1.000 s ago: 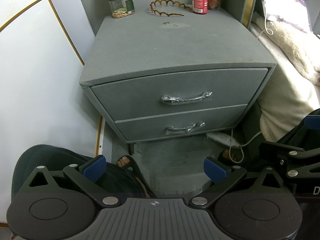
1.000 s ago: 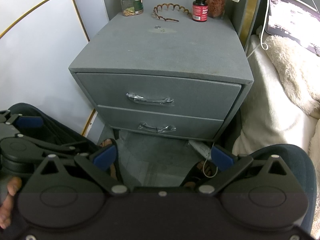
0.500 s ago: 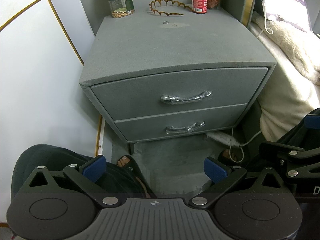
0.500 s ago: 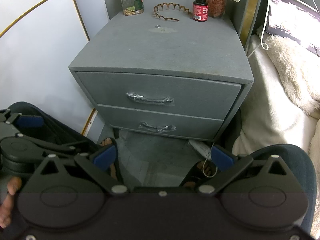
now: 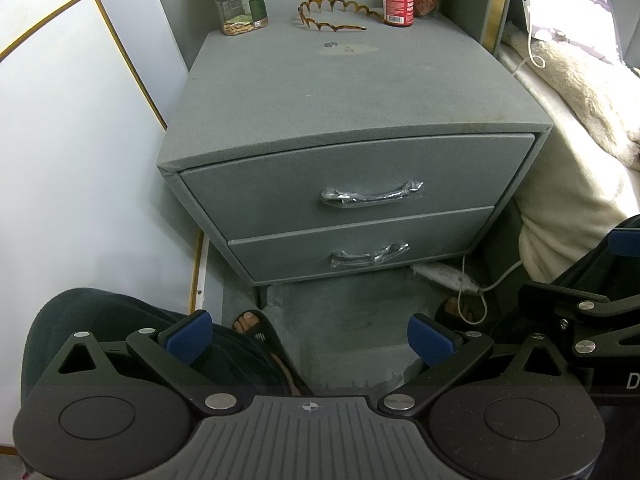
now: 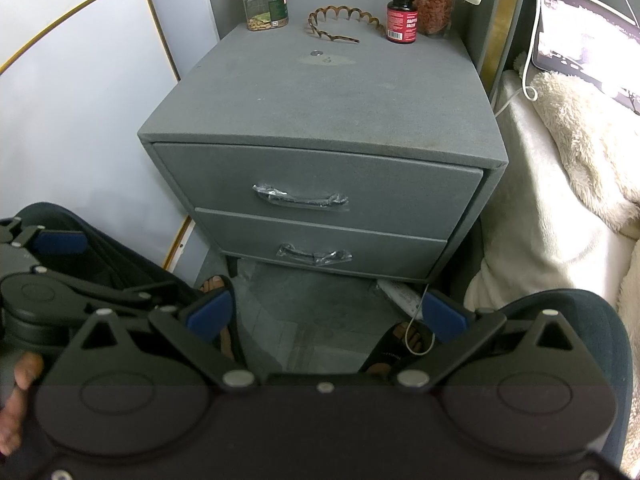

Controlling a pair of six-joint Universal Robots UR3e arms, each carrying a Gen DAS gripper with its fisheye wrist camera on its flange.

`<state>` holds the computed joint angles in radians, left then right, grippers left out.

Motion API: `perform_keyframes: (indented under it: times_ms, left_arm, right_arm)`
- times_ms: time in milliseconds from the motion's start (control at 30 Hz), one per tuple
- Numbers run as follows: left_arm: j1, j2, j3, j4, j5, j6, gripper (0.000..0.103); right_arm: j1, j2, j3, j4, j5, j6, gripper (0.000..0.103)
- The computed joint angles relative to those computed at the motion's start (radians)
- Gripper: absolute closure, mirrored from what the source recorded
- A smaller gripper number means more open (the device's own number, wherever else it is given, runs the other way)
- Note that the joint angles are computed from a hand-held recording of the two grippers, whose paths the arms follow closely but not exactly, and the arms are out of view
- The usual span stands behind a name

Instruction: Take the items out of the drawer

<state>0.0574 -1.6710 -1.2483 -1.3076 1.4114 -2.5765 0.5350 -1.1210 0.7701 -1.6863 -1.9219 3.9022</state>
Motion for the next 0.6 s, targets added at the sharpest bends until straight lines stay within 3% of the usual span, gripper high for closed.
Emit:
perform_keyframes:
  times_ms: [600]
  left_arm:
    - [-0.001,0.0,-0.004,0.004,0.001,0.003,0.0]
  right_arm:
    - [0.002,-0.008,0.018,-0.013,-0.004,-0.005,0.0]
